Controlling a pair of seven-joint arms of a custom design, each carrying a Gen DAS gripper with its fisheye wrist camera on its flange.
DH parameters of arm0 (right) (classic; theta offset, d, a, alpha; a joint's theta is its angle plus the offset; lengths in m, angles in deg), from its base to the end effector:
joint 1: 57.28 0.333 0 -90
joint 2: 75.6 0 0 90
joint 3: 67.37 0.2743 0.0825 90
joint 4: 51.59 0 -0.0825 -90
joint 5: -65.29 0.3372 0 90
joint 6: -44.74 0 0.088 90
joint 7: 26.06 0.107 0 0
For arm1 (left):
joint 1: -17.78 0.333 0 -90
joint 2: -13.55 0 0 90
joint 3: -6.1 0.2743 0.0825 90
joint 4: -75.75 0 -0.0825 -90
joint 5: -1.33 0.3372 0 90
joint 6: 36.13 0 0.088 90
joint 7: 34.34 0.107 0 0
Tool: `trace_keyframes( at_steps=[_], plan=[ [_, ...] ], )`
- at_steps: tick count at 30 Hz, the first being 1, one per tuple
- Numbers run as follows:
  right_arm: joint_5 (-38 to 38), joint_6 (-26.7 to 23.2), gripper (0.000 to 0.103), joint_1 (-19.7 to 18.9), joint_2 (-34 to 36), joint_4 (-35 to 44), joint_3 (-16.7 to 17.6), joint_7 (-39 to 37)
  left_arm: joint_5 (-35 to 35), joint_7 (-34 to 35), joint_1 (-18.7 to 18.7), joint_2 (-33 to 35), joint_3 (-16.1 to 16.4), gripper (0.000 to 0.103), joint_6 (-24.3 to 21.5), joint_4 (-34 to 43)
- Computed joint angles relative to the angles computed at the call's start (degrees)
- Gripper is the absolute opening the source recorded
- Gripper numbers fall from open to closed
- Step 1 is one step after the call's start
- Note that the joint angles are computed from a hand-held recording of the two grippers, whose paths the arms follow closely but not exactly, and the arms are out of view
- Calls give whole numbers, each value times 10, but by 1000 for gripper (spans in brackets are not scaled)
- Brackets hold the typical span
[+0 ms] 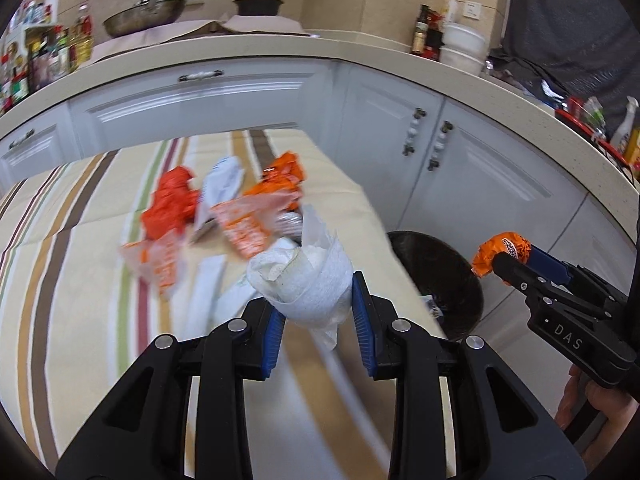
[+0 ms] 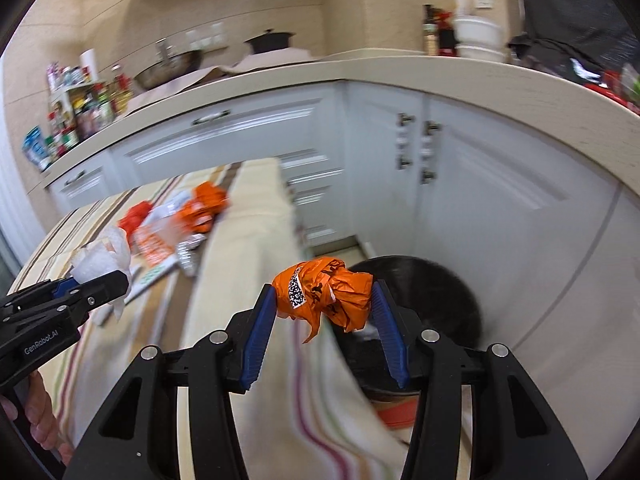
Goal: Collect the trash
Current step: 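Carry the tissue with the left gripper while the right carries the orange bag into the bin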
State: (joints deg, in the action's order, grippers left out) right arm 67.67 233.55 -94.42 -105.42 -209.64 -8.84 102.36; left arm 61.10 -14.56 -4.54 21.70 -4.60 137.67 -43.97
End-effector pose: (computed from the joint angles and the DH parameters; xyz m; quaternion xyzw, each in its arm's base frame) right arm 0.3867 0.1487 0.3953 -0.5640 0.6978 -0.3010 0.3230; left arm 0.4290 -0.3533 0.4131 -0.5269 0.7411 -0.3693 0.1918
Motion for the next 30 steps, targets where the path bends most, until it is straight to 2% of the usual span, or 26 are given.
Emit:
trace_keyframes(
  at_steps=[5, 11, 15, 18, 19, 20, 22, 25, 30],
  plan=[
    [10, 13, 49, -11, -18, -28, -16, -4, -36, 55, -33, 64, -13, 30, -32, 86],
    [29, 41, 49, -54, -8, -44, -4, -28, -92, 132, -83, 150, -7, 30, -75, 201],
    [51, 60, 49, -89, 13, -42, 13, -56, -130, 188, -116, 212, 2, 30, -115, 288],
    [67, 75, 49, -125, 32, -32, 38, -78, -151, 216, -146, 265, 17, 32, -155, 368],
    [71, 80, 50, -135, 41, -27, 44, -87, -160, 230, -153, 286, 19, 36, -170, 400],
    [74, 84, 52, -147, 51, -22, 52, -96, -171, 247, -158, 303, 19, 51, -183, 426],
    [93, 94, 65, -196, 57, -10, 96, -103, -181, 261, -176, 339, 33, 66, -206, 482],
    [112, 99, 65, -235, 63, 1, 131, -112, -196, 281, -189, 367, 43, 68, -228, 527],
    [125, 93, 65, -215, 56, -2, 121, -112, -210, 280, -185, 344, 52, 73, -215, 492]
  ],
)
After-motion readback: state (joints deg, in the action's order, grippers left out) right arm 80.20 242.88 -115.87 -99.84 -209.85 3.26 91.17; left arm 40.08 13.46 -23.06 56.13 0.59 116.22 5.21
